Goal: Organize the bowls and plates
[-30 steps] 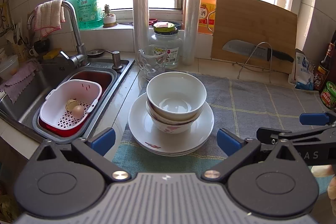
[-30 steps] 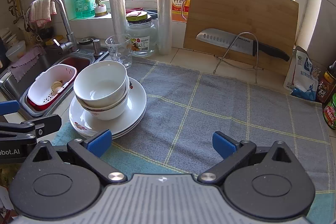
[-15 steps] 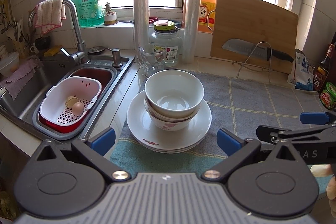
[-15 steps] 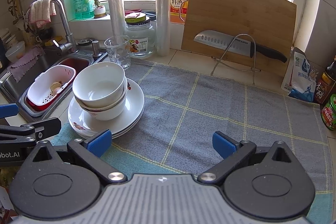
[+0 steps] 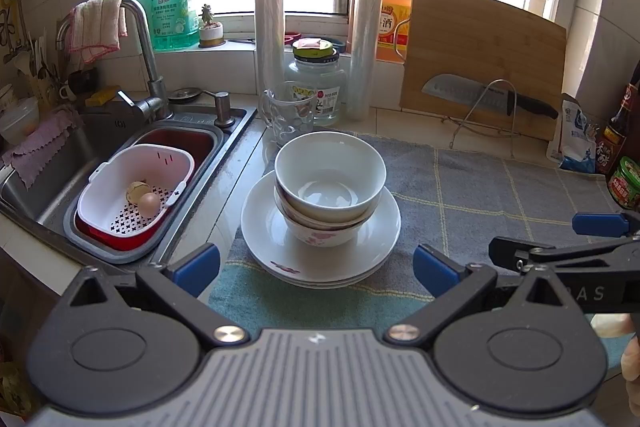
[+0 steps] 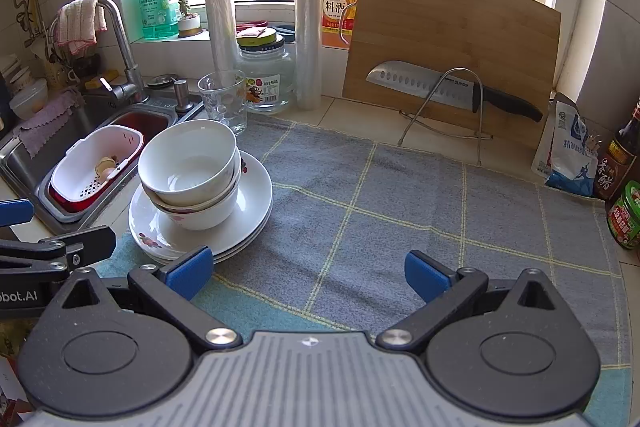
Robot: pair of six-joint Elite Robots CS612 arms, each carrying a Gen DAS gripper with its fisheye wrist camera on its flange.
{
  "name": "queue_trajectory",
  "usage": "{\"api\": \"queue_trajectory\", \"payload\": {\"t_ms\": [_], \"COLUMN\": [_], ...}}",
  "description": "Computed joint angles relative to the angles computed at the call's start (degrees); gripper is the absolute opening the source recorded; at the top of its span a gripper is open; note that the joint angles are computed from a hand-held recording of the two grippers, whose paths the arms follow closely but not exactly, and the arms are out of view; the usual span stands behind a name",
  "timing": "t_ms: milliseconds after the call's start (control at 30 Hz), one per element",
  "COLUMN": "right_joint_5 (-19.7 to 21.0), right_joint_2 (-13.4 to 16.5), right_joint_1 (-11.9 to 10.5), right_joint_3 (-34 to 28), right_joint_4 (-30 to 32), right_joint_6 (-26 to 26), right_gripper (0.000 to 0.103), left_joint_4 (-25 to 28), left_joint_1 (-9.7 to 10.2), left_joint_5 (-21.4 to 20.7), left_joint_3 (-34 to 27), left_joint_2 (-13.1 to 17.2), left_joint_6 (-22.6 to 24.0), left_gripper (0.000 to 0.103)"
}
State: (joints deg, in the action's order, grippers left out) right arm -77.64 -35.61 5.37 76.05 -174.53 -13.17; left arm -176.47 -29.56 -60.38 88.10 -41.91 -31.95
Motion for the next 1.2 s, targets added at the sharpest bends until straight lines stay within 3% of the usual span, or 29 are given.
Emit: {"api": "queue_trajectory", "payload": {"t_ms": [1200], "right_joint_5": [-0.1], "right_joint_2": [-0.1], "right_joint_1": [0.0], "right_joint_3": [0.1], "right_joint_4": [-0.6], "right_joint_6": [0.7], "right_gripper": [0.103], "left_joint_4": [0.0], "left_joint_1": [0.01], "left_joint_5": [-0.2], "left_joint_3": [0.0], "left_joint_2": [-0.2], "left_joint_6": [-0.3], "left_gripper": [0.102]}}
